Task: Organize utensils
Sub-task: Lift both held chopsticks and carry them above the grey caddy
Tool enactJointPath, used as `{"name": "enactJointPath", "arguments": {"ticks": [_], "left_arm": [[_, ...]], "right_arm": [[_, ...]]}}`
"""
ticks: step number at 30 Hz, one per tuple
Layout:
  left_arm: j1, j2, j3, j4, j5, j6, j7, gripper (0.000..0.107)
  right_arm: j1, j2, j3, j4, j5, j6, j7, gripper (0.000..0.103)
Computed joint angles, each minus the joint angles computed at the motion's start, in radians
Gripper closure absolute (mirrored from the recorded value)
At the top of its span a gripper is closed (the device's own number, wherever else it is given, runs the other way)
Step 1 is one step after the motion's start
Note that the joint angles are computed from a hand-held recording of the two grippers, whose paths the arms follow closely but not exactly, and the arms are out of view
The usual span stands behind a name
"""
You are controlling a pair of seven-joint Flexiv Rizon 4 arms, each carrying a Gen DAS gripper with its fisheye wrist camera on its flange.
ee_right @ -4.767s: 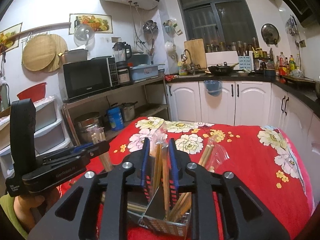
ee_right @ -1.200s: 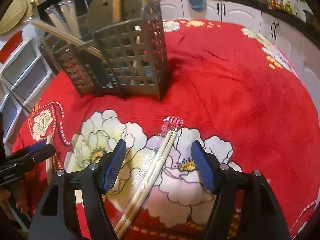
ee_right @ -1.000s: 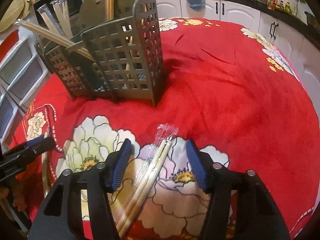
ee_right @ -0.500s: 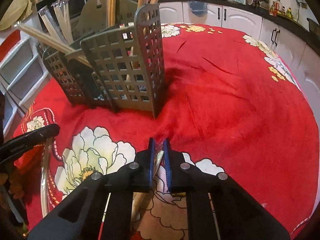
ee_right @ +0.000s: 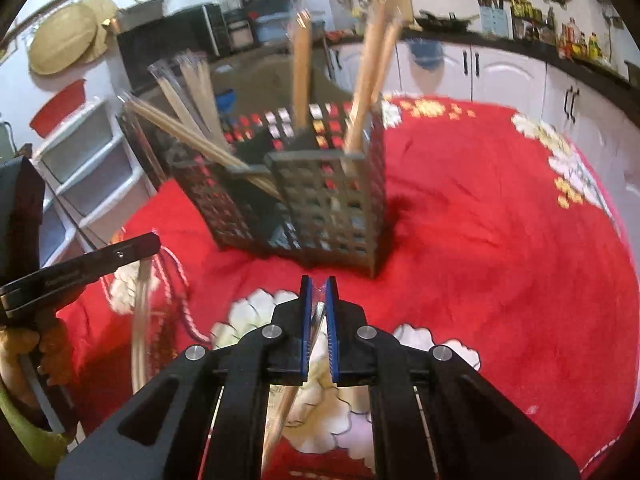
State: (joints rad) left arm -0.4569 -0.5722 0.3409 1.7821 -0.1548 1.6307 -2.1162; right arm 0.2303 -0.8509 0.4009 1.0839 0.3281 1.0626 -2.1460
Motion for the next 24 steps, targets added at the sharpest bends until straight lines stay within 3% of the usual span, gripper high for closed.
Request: {"name": "enactJointPath", "arguments": {"ticks": [8,16,24], "left_arm": [[-0.059,0.024,0.067,0.003,0.006,0.041,0.002,0.103],[-0.115,0.044,0.12,0.0,-0.027,0.084,0.063,0.104],[-0.129,0.058,0.126,-0.007,-0.096,0.127,0.156,0.104]], "right_arm": [[-0.04,0.055,0.079,0.036,0.074,0.056,-0.121,0.097],[-0.052,0.086,0.1,0.038,0.141,0.075,-0.19,0.097],[-0.052,0.103,0.108,0.025,0.186,0.093,-0.24,0.097]]}}
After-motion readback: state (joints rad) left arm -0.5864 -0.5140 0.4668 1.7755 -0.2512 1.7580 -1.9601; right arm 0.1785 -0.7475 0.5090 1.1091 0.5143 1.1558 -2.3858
